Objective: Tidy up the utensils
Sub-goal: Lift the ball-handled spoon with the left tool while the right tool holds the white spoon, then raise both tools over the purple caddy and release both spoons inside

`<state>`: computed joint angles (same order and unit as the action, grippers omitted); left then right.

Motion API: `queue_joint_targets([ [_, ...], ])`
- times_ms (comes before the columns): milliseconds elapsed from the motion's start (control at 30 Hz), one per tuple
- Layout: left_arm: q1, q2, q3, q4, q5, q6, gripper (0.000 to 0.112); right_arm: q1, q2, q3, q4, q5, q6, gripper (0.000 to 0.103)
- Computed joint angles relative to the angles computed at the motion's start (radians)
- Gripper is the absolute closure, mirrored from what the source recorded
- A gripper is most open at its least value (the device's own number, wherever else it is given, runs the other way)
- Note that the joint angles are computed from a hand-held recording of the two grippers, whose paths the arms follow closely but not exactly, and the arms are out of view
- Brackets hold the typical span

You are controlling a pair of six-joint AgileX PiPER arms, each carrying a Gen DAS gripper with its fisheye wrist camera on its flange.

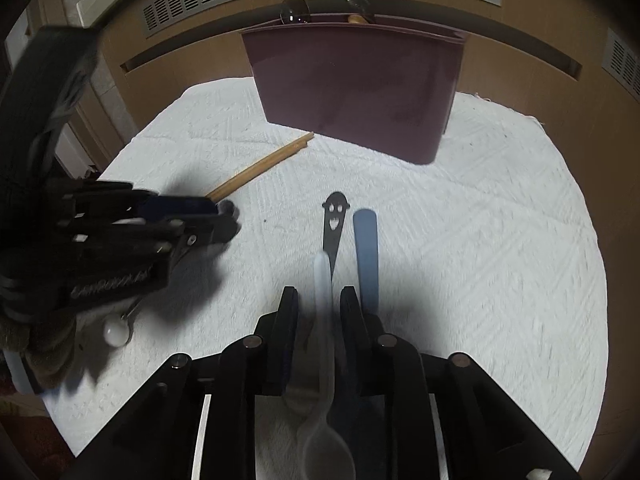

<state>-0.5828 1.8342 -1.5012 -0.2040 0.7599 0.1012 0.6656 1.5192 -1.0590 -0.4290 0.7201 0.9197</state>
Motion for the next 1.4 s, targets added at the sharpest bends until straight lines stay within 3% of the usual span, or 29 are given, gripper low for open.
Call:
queue_joint_targets([
  [167,0.013,-0.211,0.218,-0.079,-0.149,0.106,0.087,0.022,-0.103,0.049,-0.053,-0.024,0.086,0.098],
  [367,-0.019,-0.318,0.275,-0.042,-0.202,0.1,0.087,0.082,-0.187,0.065,-0.155,0.018,0.22,0.1],
  [567,0.003,-0.346,0.284,-0.089,-0.212,0.135,0.087,0.049,-0.171,0.066,0.012,0.0,0.062,0.097],
  [667,0.012,-0.359,0.287,-0.1,-0.215,0.139,0.087,0.041,-0.133,0.073,0.015,-0.016,0.097,0.084],
  [767,0.015,-0.359,0.287,-0.105,-0.214,0.142,0.087,0.005,-0.085,0.055,0.063,-0.042,0.089,0.084],
  [867,0.019,-0.356,0.29,-0.106,-0.221,0.146,0.087,-0.018,-0.001,-0.011,0.116,0.001,0.074,0.083],
  [1133,0.05,-0.356,0.305,-0.22,-0.231,0.23,0.087,0.103,0.126,-0.146,-0.082,0.187,0.147,0.083],
  [1200,0.05,-0.352,0.301,-0.218,-0.228,0.222,0.087,0.107,0.122,-0.151,-0.074,0.198,0.129,0.094],
  [1400,0.048,-0.372,0.299,-0.183,-0.219,0.184,0.087,0.141,0.02,-0.114,-0.133,0.208,0.195,0.094],
])
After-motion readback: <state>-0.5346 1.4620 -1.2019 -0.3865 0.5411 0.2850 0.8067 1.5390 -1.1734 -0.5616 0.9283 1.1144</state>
